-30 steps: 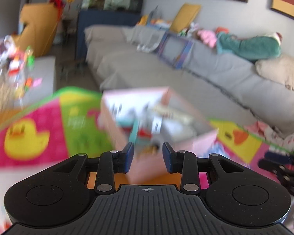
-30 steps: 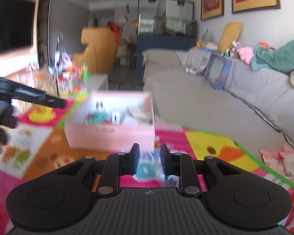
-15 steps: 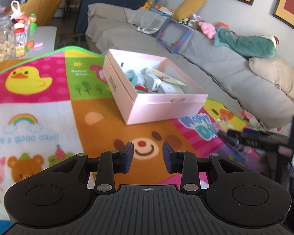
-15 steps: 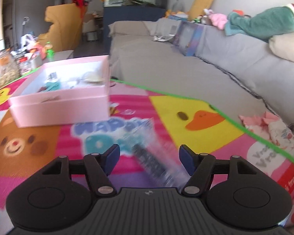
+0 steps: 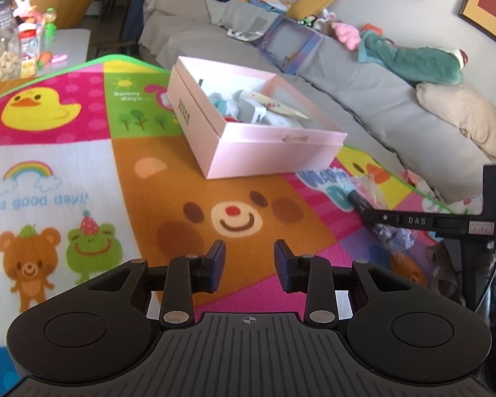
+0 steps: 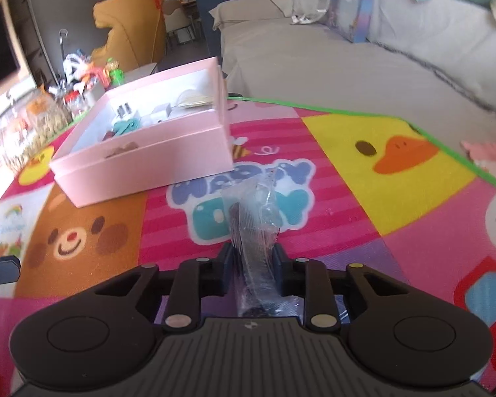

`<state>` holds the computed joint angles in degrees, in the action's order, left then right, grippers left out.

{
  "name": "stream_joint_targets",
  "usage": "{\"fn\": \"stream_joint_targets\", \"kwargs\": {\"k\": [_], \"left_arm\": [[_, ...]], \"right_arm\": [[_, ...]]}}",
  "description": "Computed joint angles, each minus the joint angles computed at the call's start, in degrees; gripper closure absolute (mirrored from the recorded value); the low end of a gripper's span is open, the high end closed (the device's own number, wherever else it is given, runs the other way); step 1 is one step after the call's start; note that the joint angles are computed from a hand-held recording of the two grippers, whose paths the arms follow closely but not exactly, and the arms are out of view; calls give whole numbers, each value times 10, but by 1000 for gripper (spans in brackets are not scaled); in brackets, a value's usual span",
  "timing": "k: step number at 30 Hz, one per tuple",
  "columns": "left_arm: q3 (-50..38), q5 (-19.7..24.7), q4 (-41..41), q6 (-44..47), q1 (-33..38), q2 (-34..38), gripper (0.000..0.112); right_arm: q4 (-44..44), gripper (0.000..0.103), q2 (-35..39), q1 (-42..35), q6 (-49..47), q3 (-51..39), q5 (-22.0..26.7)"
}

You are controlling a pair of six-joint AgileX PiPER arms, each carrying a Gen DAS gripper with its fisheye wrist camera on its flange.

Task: Organize rigid objects
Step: 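Lower the bagged black item into the pink box and open the right tool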

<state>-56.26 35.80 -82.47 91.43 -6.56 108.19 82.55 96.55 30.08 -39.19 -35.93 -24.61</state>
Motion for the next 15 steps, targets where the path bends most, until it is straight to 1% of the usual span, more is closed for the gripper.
{"fn": "stream_joint_targets", "kwargs": {"k": [1, 3, 4, 6, 8, 10, 12, 13, 15], "left_arm": [[5, -4, 3, 3, -2, -3, 77], [16, -12, 6, 17, -3, -8, 77], [21, -15, 7, 24, -4, -10, 77], [28, -19, 6, 31, -3, -11, 77], [26, -19, 2, 31, -3, -11, 77], [21, -31, -10, 37, -12, -14, 77], [11, -52, -25, 42, -29, -19, 77], [3, -65, -35, 43, -39, -20, 77], [-19, -108, -44, 27, -65, -21, 77]], "right_arm": [[4, 82, -6, 2, -4, -1, 10], [-31, 83, -33, 5, 37, 9, 34], [-41, 83, -48, 14, 51, 13, 32], [-41, 83, -84, 38, 48, 16, 16], [-5, 83, -114, 63, -8, -2, -14], [15, 83, -128, 66, -71, -42, -28], [9, 83, -116, 57, -123, -100, -33], [2, 82, -97, 50, -145, -139, -40], [-8, 78, -52, 25, -169, -214, -30]]}}
